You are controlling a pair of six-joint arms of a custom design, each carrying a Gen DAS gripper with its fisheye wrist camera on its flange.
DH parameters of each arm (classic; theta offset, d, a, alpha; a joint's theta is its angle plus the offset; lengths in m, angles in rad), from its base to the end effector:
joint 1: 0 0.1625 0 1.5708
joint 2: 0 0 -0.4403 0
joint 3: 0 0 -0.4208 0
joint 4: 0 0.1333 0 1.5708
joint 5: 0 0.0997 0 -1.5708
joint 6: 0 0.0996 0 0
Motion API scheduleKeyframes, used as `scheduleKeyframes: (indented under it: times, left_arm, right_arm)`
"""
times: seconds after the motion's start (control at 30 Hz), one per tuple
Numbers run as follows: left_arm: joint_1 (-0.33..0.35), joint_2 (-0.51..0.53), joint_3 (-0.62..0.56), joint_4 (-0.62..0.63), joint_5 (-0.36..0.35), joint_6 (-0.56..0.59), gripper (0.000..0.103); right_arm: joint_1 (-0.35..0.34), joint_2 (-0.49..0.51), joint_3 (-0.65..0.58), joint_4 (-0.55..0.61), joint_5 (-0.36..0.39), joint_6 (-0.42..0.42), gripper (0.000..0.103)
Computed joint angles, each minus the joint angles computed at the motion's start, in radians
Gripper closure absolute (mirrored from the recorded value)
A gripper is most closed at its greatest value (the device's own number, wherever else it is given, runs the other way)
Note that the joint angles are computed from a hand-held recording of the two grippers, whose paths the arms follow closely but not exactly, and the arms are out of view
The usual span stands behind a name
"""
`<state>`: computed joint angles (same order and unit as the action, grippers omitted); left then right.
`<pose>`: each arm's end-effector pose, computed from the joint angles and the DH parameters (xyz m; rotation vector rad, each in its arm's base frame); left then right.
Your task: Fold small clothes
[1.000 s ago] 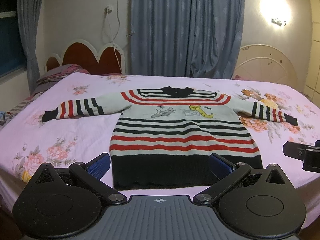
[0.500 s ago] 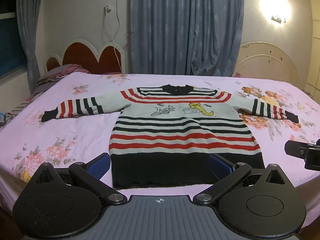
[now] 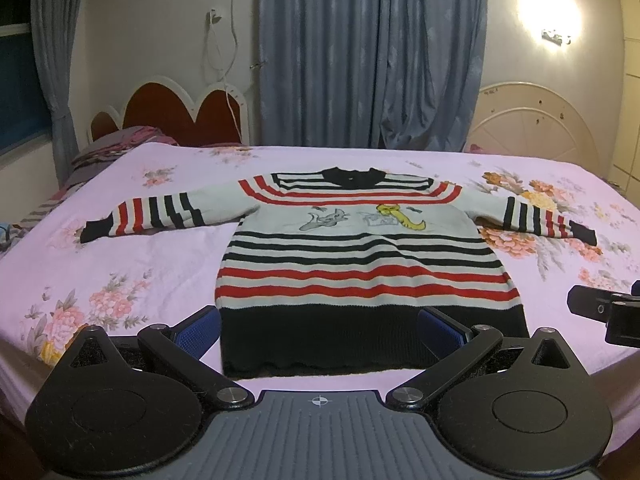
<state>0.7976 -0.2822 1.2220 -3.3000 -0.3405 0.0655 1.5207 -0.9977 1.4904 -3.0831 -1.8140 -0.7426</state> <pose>-0.3717 -0.7061 -0.0073 0.2649 1.9789 -1.2174 0.0719 -0.7486 0.3677 0.6376 -2.2338 1.0860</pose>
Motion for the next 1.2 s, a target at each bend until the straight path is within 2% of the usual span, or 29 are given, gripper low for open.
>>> scheduleKeyframes:
  times: [0.3, 0.87, 1.2]
  left_arm:
    - [-0.003, 0.002, -0.001, -0.015, 0.007, 0.014, 0.000]
    - [-0.006, -0.016, 0.017, 0.003, -0.003, 0.001, 0.000]
    - [0.009, -0.036, 0.027, 0.069, -0.032, -0.042, 0.000]
  right_arm:
    - [0.002, 0.003, -0.001, 0.000, 0.002, 0.012, 0.001]
    - [0.008, 0.003, 0.003, -0.014, -0.004, -0.018, 0.001]
    - [0.010, 0.004, -0.002, -0.005, 0.004, -0.007, 0.001]
